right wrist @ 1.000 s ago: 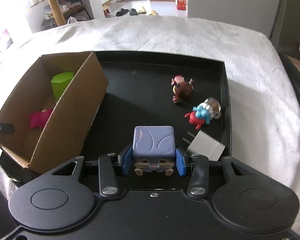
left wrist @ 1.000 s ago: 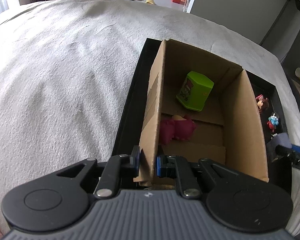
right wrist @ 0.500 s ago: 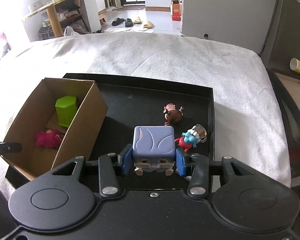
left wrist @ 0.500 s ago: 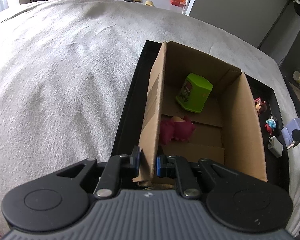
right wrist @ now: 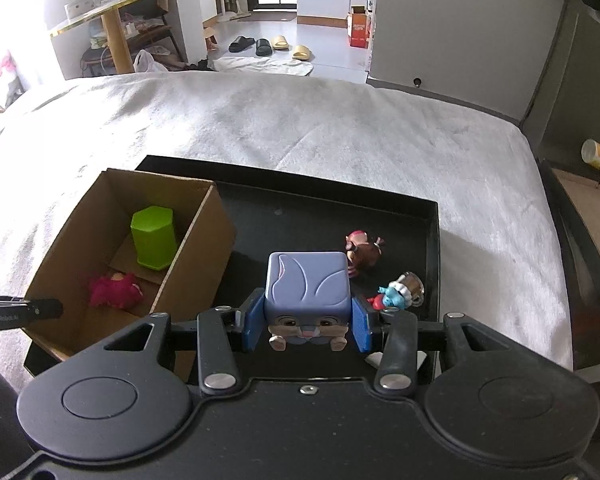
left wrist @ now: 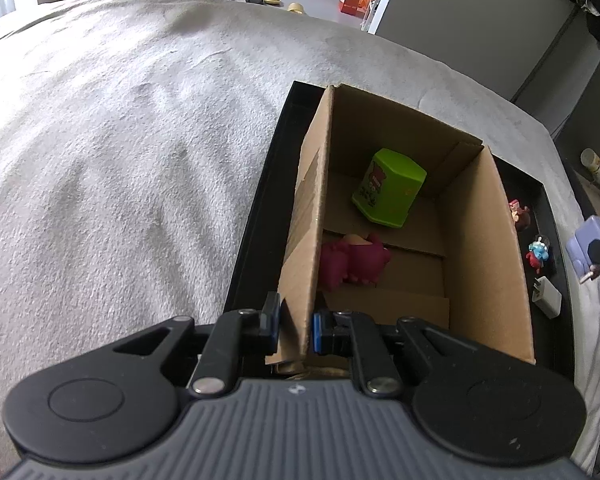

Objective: Organize rigid objects
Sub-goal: 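Carry the lavender cube with the right gripper over the box and lower it in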

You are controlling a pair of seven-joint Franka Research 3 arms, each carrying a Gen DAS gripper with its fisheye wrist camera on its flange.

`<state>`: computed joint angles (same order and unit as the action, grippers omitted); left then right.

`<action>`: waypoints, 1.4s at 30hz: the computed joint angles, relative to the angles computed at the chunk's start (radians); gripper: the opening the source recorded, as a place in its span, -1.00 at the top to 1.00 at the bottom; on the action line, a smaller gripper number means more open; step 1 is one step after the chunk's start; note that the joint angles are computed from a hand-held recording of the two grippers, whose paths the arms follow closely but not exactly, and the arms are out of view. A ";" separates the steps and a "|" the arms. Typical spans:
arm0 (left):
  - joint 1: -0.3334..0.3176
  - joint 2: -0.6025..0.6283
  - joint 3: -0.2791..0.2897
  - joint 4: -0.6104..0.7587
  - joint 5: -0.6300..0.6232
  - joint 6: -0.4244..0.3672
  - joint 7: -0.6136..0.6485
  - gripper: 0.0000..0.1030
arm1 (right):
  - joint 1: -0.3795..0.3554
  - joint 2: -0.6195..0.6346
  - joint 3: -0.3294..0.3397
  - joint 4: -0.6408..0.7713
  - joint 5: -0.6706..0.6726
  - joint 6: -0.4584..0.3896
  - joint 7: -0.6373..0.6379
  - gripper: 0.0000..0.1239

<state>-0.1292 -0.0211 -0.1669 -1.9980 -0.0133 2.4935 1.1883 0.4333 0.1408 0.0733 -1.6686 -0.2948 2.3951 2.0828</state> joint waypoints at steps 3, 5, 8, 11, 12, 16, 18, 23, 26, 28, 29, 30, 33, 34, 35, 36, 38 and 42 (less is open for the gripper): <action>0.002 -0.001 0.002 -0.004 -0.017 0.006 0.012 0.72 | 0.009 0.017 0.003 0.029 -0.006 -0.007 -0.002 0.30; 0.003 -0.001 0.003 -0.007 -0.028 0.011 0.021 0.72 | 0.017 0.030 0.003 0.049 -0.014 -0.004 -0.005 0.30; 0.004 0.001 0.003 -0.008 -0.041 0.020 0.031 0.72 | 0.031 0.051 0.003 0.081 -0.017 0.001 -0.015 0.30; 0.005 0.002 0.004 -0.012 -0.057 0.028 0.045 0.72 | 0.046 0.079 0.001 0.125 -0.014 -0.004 -0.031 0.30; 0.006 0.001 0.005 -0.014 -0.063 0.031 0.049 0.72 | 0.052 0.089 0.000 0.141 -0.014 -0.006 -0.035 0.30; 0.007 -0.001 0.006 -0.020 -0.079 0.041 0.067 0.72 | 0.073 0.126 -0.009 0.198 -0.010 -0.012 -0.047 0.30; 0.008 -0.001 0.007 -0.023 -0.091 0.047 0.077 0.72 | 0.084 0.147 -0.014 0.230 -0.009 -0.014 -0.053 0.30; 0.010 0.000 0.009 -0.027 -0.126 0.058 0.100 0.72 | 0.106 0.201 -0.020 0.314 0.016 -0.023 -0.096 0.30; 0.011 -0.002 0.010 -0.031 -0.141 0.064 0.113 0.72 | 0.121 0.246 -0.026 0.377 0.030 -0.035 -0.120 0.30; 0.012 -0.004 0.010 -0.036 -0.148 0.068 0.123 0.72 | 0.131 0.276 -0.032 0.416 0.039 -0.047 -0.132 0.30; 0.012 -0.005 0.010 -0.037 -0.152 0.069 0.127 0.71 | 0.137 0.293 -0.035 0.440 0.044 -0.057 -0.137 0.30; 0.012 -0.005 0.011 -0.038 -0.159 0.070 0.130 0.71 | 0.142 0.309 -0.039 0.461 0.047 -0.065 -0.140 0.30; 0.012 -0.007 0.012 -0.041 -0.175 0.073 0.139 0.71 | 0.156 0.347 -0.052 0.512 0.056 -0.085 -0.147 0.30; 0.013 -0.006 0.013 -0.041 -0.178 0.074 0.141 0.71 | 0.160 0.356 -0.055 0.523 0.057 -0.088 -0.149 0.30; 0.013 -0.006 0.013 -0.041 -0.180 0.075 0.143 0.71 | 0.165 0.366 -0.061 0.534 0.055 -0.091 -0.149 0.30; 0.013 -0.007 0.013 -0.042 -0.183 0.076 0.146 0.71 | 0.170 0.374 -0.067 0.545 0.050 -0.096 -0.148 0.30; 0.013 -0.007 0.014 -0.043 -0.191 0.079 0.149 0.70 | 0.181 0.387 -0.081 0.553 0.031 -0.090 -0.148 0.29; 0.013 -0.010 0.015 -0.051 -0.220 0.095 0.173 0.60 | 0.194 0.407 -0.101 0.580 0.000 -0.116 -0.147 0.27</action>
